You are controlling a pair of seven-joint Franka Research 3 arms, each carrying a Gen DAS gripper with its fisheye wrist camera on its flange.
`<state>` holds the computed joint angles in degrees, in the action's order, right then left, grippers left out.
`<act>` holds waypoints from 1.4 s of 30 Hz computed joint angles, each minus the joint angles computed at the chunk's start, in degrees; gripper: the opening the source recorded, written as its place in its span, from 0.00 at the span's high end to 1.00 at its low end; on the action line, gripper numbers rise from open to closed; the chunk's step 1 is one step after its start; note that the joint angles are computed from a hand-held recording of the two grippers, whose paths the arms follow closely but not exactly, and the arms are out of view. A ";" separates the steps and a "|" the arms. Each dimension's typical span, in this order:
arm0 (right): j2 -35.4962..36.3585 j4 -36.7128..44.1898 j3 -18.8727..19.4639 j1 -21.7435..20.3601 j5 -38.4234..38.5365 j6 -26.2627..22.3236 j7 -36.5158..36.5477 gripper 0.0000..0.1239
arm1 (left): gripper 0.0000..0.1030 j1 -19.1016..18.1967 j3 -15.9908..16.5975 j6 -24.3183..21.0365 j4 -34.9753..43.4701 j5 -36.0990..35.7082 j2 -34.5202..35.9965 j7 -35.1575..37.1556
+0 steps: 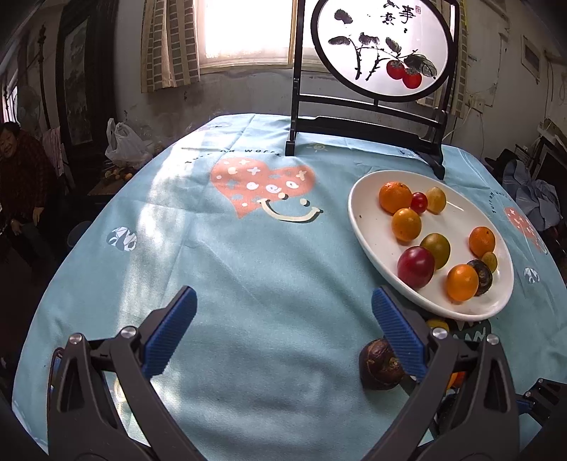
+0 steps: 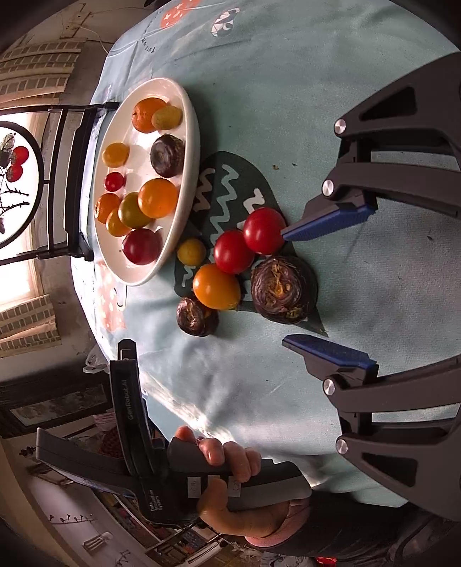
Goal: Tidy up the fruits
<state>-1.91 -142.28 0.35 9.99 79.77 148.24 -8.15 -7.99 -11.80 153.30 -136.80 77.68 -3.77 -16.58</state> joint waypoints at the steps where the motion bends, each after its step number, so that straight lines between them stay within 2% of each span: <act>1: 0.22 0.13 0.06 0.04 -0.16 0.26 0.33 0.55 | 0.02 -0.06 -0.04 -0.07 0.00 -0.05 -0.05 0.09; 7: 1.51 0.93 0.60 0.35 -1.53 0.92 2.05 0.55 | 0.02 -0.18 -0.06 -0.10 0.03 -0.54 -0.01 0.51; 18: 2.15 0.98 2.69 3.31 0.69 8.01 1.11 0.55 | 0.02 0.18 0.05 1.28 -0.36 -0.03 -0.56 -0.40; 21: 2.29 0.90 3.10 3.96 1.34 10.09 0.55 0.57 | 0.02 0.29 0.01 1.41 -0.42 0.27 -0.69 -0.74; 23: 2.42 0.98 3.23 4.26 2.13 11.45 0.12 0.62 | 0.02 0.35 0.04 1.38 -0.40 -0.14 -0.60 -0.47; 28: 2.53 1.15 2.96 4.10 2.22 10.94 0.18 0.64 | 0.02 0.55 0.16 1.75 -0.51 -0.61 -0.53 -0.08; 29: 2.43 1.13 2.78 3.91 2.09 10.20 0.39 0.64 | 0.02 0.54 0.16 1.79 -0.49 -0.83 -0.52 0.65; 33: 1.62 1.42 0.99 1.79 0.13 2.36 3.57 0.64 | 0.02 0.52 0.14 3.91 -0.79 0.43 -0.66 7.05; 37: 1.30 1.60 0.75 1.09 1.54 1.51 3.66 0.64 | 0.04 0.40 0.28 7.66 -0.88 2.43 0.32 12.28; 40: 1.47 1.89 0.57 0.66 0.59 0.42 5.06 0.64 | 0.20 0.61 0.96 12.72 -0.71 0.75 1.72 17.25; 42: 1.38 1.78 0.62 0.54 0.97 0.52 4.82 0.64 | 0.29 0.50 1.05 14.57 -0.58 -1.11 2.62 21.08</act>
